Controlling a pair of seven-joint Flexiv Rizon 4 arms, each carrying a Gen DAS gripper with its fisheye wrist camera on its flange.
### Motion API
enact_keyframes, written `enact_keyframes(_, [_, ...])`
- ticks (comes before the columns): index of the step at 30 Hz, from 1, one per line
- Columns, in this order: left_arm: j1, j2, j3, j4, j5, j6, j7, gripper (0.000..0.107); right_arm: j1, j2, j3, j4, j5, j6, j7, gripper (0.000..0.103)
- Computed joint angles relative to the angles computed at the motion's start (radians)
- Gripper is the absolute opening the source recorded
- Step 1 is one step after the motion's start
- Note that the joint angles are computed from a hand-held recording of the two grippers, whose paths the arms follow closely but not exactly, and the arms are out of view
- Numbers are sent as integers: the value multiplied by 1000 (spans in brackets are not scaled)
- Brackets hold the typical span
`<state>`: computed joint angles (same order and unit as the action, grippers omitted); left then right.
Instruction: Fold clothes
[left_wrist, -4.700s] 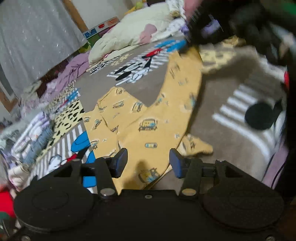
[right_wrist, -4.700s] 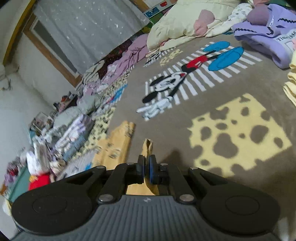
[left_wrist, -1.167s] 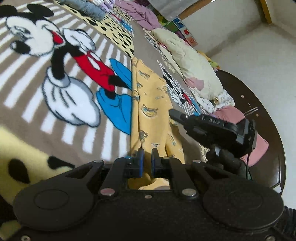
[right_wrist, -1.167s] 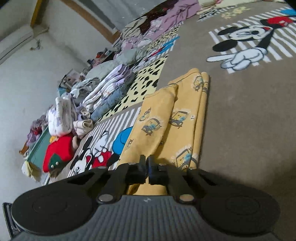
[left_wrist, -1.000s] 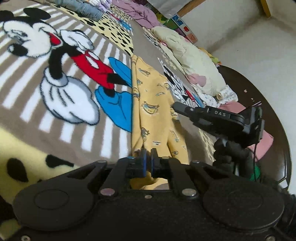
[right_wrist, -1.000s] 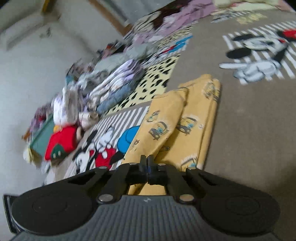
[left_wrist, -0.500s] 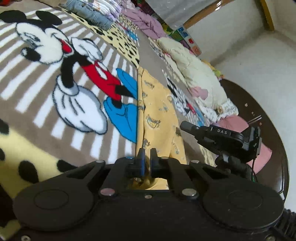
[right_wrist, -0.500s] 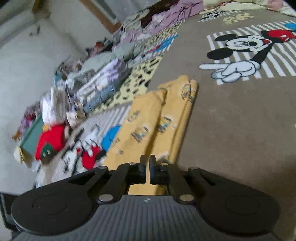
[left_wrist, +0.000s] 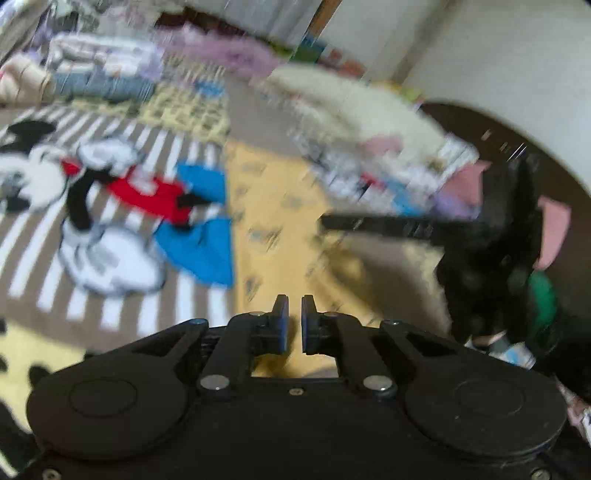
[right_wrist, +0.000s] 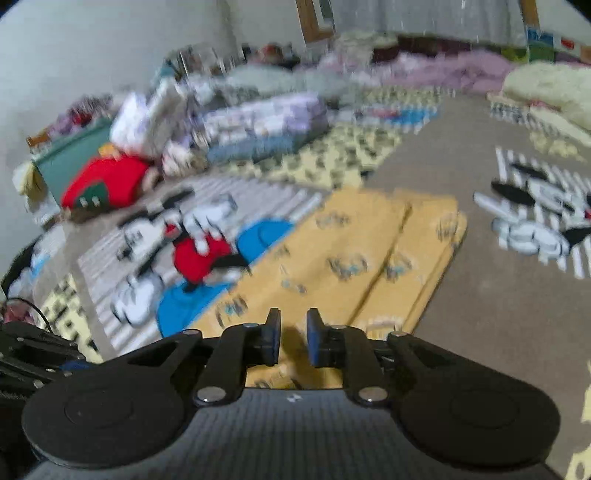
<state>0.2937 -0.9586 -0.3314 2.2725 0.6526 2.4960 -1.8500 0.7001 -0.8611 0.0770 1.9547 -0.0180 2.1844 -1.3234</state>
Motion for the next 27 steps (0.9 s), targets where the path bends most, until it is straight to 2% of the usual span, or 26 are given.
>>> enact_keyframes(2, [-69,27,41,1,-71,-36,35,29,-14,-2,18,6,-40,21,-18,18])
enact_keyframes(3, [-109,47,57,12,-136,-75,82,30,-8,0,13,6,-55,-2,-30,18])
enact_keyframes(5, [-111,49,61,17,-134,-62,83,29,62,18,-55,3,-42,-140,-58,18])
enact_keyframes(6, [-105,47,56,21,-131,-53,87,29,112,21,-99,12,-21,-155,-81,18])
enact_keyframes(7, [-100,45,52,25,-127,-43,90,29,145,22,-126,25,3,-119,-103,18])
enact_keyframes(9, [-84,43,39,30,-145,-50,72,30,149,25,-109,49,39,-33,-134,19])
enact_keyframes(10, [-92,52,50,42,-171,-40,70,30,174,30,-127,51,65,-59,-145,26])
enact_keyframes(12, [-104,76,75,71,-208,0,67,30,254,37,-197,58,125,-139,-197,25])
enact_keyframes(13, [-102,91,86,88,-211,29,66,31,261,41,-196,76,144,-107,-200,25])
enact_keyframes(14, [-104,119,101,108,-211,48,73,40,239,47,-181,110,113,-41,-137,25])
enact_keyframes(16, [-120,178,144,144,-204,88,116,58,209,62,-121,141,196,40,-178,27])
enact_keyframes(17, [-134,202,172,157,-192,98,158,64,222,69,-124,162,233,76,-194,27])
enact_keyframes(19, [-201,262,244,182,-202,70,304,65,258,86,-142,211,297,112,-255,27])
enact_keyframes(21, [-315,292,326,205,-285,42,493,65,292,102,-153,258,343,136,-330,28])
enact_keyframes(24, [-477,267,429,225,-392,37,771,65,373,114,-188,310,421,131,-458,33])
enact_keyframes(27, [-580,198,483,226,-464,77,964,65,472,108,-236,326,495,94,-577,37])
